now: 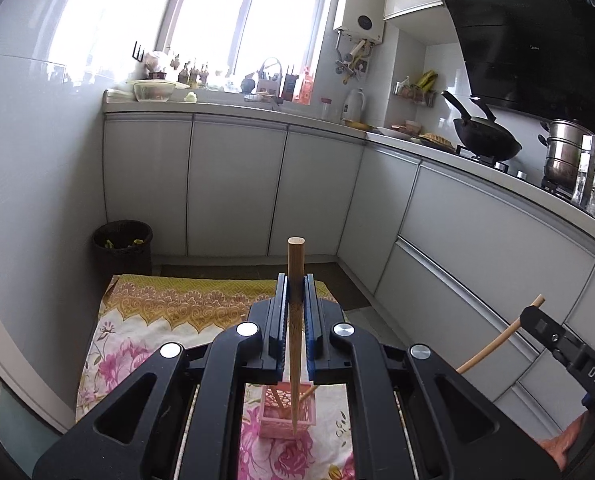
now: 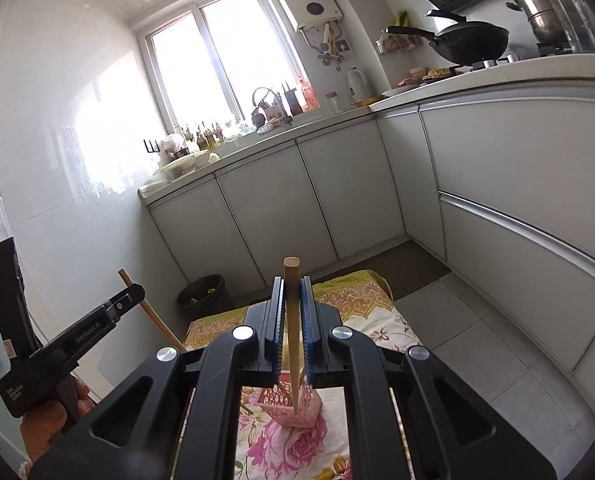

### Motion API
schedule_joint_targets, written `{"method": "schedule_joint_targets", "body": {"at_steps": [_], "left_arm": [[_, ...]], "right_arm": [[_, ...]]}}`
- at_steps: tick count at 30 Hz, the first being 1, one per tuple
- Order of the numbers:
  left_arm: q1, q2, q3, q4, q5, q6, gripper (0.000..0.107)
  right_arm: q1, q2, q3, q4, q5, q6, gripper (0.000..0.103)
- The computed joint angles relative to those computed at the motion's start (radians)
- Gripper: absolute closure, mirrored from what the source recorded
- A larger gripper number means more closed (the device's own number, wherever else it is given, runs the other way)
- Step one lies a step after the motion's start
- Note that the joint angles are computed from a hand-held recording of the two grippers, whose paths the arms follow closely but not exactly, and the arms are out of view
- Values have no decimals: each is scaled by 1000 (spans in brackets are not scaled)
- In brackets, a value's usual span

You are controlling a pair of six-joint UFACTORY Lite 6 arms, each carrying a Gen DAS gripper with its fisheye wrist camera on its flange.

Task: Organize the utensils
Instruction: 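Open the left tool to drop the chopstick into the pink holder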

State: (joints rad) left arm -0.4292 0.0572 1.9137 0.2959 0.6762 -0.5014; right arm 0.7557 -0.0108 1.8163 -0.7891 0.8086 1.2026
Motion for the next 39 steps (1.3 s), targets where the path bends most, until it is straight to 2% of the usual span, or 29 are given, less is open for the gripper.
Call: {"method": "schedule_joint_targets", "body": {"at_steps": [6,11,12,13,15,19,24,27,33,34,36,37,38,39], "left_arm": [[73,116,23,-90,-69,70,100],[106,161,-37,-175,-94,148,97],[112,161,-52,-215,-89,185,83],[117,153,-71,-235,-91,195,58],[120,77,-179,-204,-154,144,43],[168,-66,-316,-250,-234,114,43],[221,-178,-391,-262,-247,97,39],[248,-196,-406,-306,-240,138,37],[296,-199,-424,-398,-224,227,35],[299,-197,-421,-401,-218,232,33],[305,-210,-431,-392,-218,226,28],[304,-216,-435,-376,-223,209,26],[300,-221,-439,-359,-225,192,25],[297,-221,-435,-349,-220,185,25]], "right_arm": [[-75,137,120,67,-69,-62,95],[-98,233,183,103,-106,-93,95],[-97,247,187,101,-111,-91,95],[-99,270,206,108,-114,-98,95],[-104,300,217,115,-128,-101,95],[-113,380,280,139,-134,-125,95],[-113,492,392,159,-124,-158,95],[-102,556,452,149,-103,-161,95],[-79,600,403,74,-140,-94,94],[-74,604,392,58,-139,-80,92],[-62,585,346,13,-139,-36,69],[-56,561,305,-31,-149,14,46],[-48,527,250,-96,-159,88,28],[-38,485,188,-181,-165,183,25]]}}
